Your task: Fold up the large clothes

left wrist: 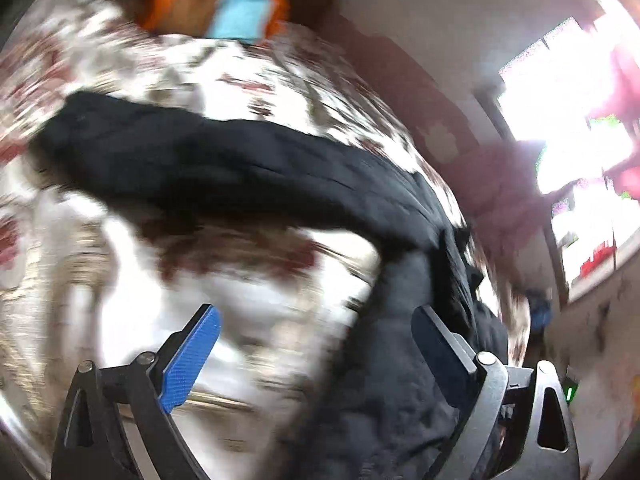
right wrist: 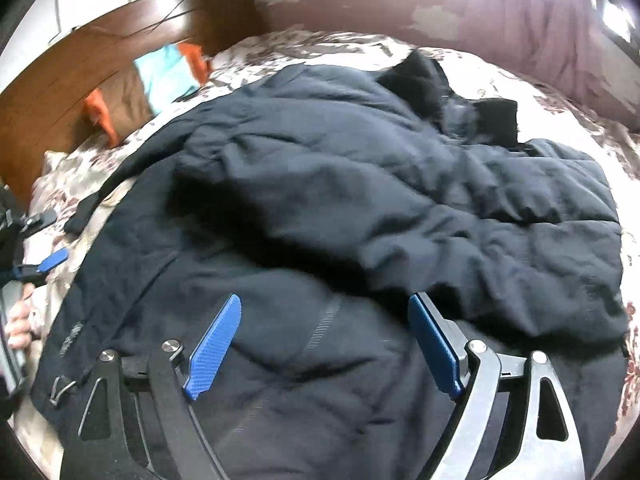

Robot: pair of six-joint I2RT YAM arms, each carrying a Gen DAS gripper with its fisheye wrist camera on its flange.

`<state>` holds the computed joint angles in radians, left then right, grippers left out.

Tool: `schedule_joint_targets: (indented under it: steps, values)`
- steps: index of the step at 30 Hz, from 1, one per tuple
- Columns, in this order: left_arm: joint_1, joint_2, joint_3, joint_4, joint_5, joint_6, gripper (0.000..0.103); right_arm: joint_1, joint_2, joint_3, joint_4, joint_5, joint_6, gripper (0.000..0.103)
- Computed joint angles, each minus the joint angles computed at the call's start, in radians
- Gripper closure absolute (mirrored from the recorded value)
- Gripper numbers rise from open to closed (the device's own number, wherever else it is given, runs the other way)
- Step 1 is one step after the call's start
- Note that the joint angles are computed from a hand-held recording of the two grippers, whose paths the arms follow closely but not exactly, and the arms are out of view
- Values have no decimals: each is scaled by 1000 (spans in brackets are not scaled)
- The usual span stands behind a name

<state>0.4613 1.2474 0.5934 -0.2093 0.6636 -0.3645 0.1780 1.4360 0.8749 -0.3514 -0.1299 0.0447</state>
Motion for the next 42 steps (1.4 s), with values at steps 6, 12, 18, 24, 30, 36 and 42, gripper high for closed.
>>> schedule_joint_targets:
  steps: [6, 12, 18, 24, 30, 36, 42]
  values:
    - [202, 225, 45, 127, 75, -107, 6, 112, 128, 160, 63, 140, 129, 21]
    - [190, 401, 134, 207, 82, -237, 6, 167, 347, 356, 127, 234, 262, 21]
    - [171, 520, 198, 299, 70, -355, 7, 213, 478, 424, 197, 294, 289, 18]
    - [154, 582, 233, 403, 37, -468, 34, 220, 467, 358, 304, 307, 276, 16]
    - [163, 587, 281, 343, -21, -437, 92, 214, 444, 347, 297, 295, 272, 16]
    - [168, 447, 294, 362, -45, -395, 96, 179, 271, 205, 325, 266, 218, 16]
    - [69, 196, 355, 306, -117, -272, 97, 78, 50, 55, 291, 236, 145, 16]
